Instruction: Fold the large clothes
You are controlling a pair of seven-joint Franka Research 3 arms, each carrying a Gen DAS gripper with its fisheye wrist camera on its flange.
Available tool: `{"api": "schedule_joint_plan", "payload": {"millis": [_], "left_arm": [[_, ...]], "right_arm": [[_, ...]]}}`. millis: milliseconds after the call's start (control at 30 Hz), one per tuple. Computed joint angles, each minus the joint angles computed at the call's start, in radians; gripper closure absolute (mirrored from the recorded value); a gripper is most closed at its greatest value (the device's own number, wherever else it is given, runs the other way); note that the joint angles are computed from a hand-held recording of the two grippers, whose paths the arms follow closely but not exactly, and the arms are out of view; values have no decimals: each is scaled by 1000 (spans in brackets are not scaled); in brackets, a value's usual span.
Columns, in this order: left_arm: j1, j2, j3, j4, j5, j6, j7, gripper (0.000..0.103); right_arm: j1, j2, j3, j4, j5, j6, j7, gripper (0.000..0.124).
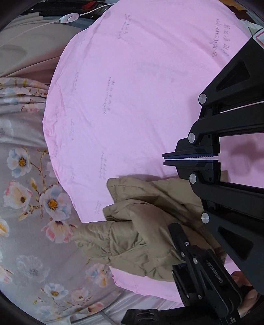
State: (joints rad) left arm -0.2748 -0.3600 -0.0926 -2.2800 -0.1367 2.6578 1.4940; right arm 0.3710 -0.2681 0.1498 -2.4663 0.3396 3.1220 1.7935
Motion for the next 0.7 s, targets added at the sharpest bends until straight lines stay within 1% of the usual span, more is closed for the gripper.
{"api": "schedule_joint_plan", "payload": {"millis": [67,100,133,167,233,267,300,333,367,433,467,500,567,600,667,700], "left_arm": [[-13,-49,36,-7,-50,-11,25,58],[-17,-79,57,-17,-78,1,33,47],[-18,-105,73,-26,-98,15,38,41],[-17,-124,87,-31,-110,29,41,39],[8,-164,110,-33,-115,50,26,38],[50,-167,95,-25,-83,58,-12,37],[93,-169,79,-20,-43,62,-48,37],[169,-160,44,-5,28,60,-112,37],[223,-145,17,12,87,50,-171,37],[310,-96,-7,60,196,20,-265,37],[348,-75,-25,79,255,4,-315,37],[373,-48,-34,101,306,-8,-353,38],[406,16,-48,158,395,-44,-418,38],[402,55,-37,191,405,-65,-429,38],[388,96,-17,226,417,-86,-443,38],[381,116,-8,242,417,-99,-445,38]], "right_arm": [[118,8,-98,42,82,11,-91,107],[157,13,-126,66,116,18,-128,94],[179,20,-137,90,138,24,-160,83],[182,28,-132,117,144,25,-181,82],[152,48,-89,175,125,18,-188,80],[164,60,-93,205,140,12,-208,78],[196,82,-112,251,176,-6,-247,74],[210,94,-117,283,208,-26,-281,67],[202,120,-106,326,219,-44,-284,65],[187,181,-91,427,253,-104,-296,62],[172,217,-79,480,253,-135,-268,61],[152,247,-65,518,213,-156,-207,60],[120,331,-50,632,131,-233,-86,57],[107,377,-44,694,115,-274,-42,56],[85,450,-32,784,111,-350,3,55],[70,498,-21,845,126,-408,2,55]]}}
